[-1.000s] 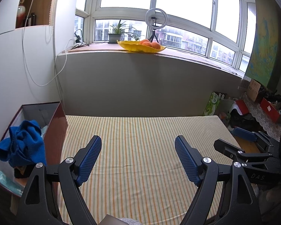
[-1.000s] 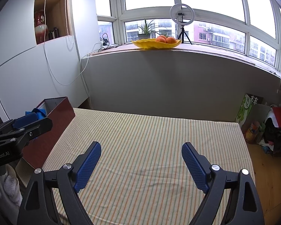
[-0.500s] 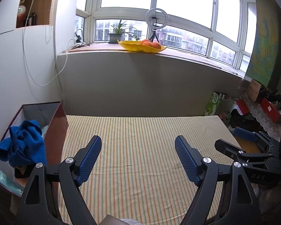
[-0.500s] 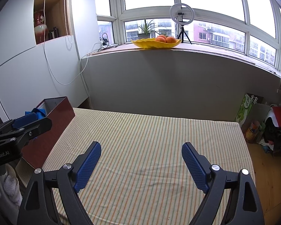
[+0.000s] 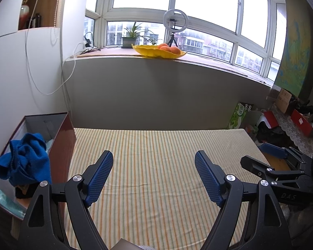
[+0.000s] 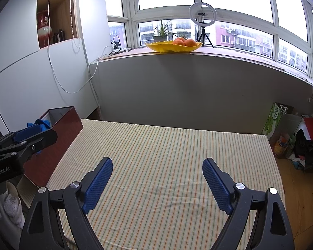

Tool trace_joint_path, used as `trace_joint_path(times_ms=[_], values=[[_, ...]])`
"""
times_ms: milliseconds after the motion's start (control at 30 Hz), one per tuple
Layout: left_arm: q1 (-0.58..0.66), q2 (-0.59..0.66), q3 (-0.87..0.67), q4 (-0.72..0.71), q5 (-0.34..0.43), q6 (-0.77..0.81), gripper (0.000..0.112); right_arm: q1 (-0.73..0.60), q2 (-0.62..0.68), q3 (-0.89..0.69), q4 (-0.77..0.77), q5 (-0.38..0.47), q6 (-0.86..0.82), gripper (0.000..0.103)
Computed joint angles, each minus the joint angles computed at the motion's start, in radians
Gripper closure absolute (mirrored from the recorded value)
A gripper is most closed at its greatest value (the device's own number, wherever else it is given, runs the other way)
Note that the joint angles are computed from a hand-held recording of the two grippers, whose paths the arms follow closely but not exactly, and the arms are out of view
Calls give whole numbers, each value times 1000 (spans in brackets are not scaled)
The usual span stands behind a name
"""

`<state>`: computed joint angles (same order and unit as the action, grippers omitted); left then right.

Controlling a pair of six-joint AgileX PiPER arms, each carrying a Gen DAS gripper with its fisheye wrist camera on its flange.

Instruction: Organize soft objects

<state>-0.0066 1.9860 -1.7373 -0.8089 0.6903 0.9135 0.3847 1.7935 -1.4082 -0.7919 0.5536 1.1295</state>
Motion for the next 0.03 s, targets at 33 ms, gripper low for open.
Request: trace_joint_path(times_ms=[33], values=[[-1,3,-1,9,-5,-7,31,0,2,-1,1,1,1,18]])
